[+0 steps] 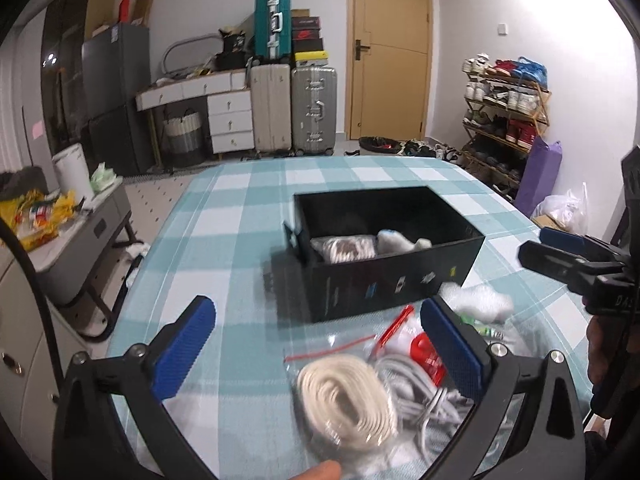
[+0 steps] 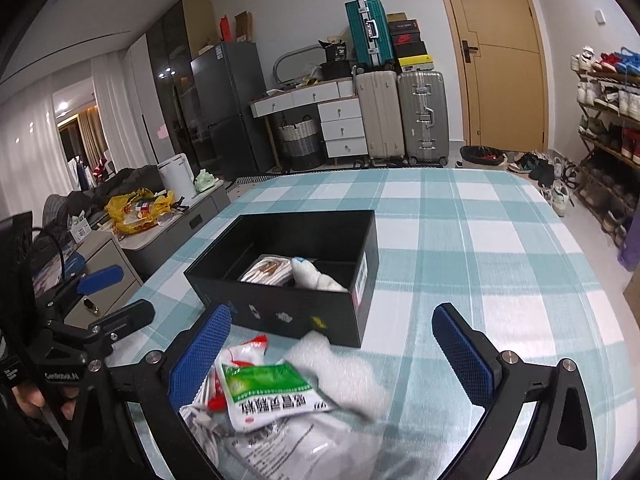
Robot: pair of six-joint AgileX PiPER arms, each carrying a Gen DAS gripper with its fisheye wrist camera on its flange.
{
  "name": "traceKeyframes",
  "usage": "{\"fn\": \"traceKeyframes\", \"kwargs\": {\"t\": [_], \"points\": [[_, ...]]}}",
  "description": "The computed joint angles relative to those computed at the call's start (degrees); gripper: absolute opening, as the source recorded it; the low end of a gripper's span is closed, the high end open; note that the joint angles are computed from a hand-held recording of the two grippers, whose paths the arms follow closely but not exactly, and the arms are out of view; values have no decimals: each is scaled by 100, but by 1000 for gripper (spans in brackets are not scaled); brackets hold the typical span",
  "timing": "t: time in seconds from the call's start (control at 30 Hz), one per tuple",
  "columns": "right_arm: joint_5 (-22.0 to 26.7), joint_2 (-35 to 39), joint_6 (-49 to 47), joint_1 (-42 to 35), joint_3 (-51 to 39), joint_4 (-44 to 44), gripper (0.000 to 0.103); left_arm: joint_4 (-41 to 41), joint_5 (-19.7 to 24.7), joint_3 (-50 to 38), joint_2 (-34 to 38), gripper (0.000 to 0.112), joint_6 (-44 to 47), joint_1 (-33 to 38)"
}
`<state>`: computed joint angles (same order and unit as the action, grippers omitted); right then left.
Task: Organize soft objects
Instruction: 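Move the right tool toward the white printed medicine packet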
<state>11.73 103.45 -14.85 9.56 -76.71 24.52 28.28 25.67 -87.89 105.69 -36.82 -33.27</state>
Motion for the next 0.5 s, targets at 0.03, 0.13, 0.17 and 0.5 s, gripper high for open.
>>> {"fn": "traceKeyframes", "kwargs": {"t": [0.03, 0.13, 0.17, 0.5], "points": [[-53, -74, 50, 3, 127, -23, 102, -2, -22, 78, -38, 103, -28, 6], [-114, -168, 60, 4, 298, -14, 102, 299, -34, 342, -151, 103, -316, -14], [-90, -183, 74, 2, 325, -36, 102, 392, -28, 420, -181, 103, -407, -26], [420, -163, 603, 40, 414, -658, 102, 511, 113, 538, -169, 103, -522, -60]]}}
